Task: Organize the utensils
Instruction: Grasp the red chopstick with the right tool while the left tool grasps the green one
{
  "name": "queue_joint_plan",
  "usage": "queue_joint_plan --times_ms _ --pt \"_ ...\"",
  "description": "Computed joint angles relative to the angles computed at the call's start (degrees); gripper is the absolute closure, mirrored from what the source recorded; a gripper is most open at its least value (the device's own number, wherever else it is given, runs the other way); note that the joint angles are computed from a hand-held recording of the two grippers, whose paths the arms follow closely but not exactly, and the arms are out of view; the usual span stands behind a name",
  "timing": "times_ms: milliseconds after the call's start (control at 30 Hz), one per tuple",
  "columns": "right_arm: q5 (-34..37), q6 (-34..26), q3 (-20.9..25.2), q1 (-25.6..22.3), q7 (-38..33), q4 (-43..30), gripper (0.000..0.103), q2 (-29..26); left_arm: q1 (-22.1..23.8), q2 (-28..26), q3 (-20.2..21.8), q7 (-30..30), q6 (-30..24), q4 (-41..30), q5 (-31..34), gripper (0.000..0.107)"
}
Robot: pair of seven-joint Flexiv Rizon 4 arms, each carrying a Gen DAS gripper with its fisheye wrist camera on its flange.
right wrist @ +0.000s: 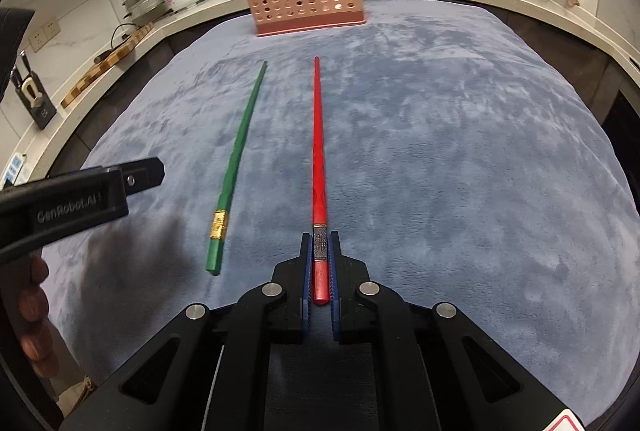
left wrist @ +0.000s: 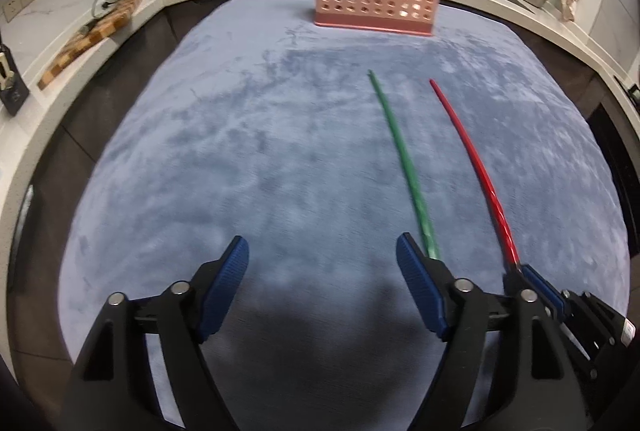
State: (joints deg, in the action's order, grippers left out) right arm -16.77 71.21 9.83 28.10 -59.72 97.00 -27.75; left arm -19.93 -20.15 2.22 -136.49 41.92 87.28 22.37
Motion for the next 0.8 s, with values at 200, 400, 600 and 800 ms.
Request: queue_joint_plan --times_ms 200,400,600,800 --pt "0.43 0.33 -0.4 -0.61 0.92 0.81 0.096 0.54 -0.14 -1.27 -1.23 2.95 1.27 -0.35 -2.16 0.033" --pt "0.44 0.63 -0.28 -0.79 1.02 1.32 0.096 0.8 -0.23 -2.85 -1.57 5.21 3.88 0.12 -5.24 0.033" --pt "0.58 0.6 -0.06 -0.95 0.88 1.43 0.096 0.83 -0.6 -3.45 -0.92 6.4 4.94 0.96 -6.67 0.05" --pt "0.55 0.3 0.07 -0.83 0.58 1.39 0.096 0.83 -0.43 -3.32 -0.91 8.04 6.28 1.65 -7.37 0.089"
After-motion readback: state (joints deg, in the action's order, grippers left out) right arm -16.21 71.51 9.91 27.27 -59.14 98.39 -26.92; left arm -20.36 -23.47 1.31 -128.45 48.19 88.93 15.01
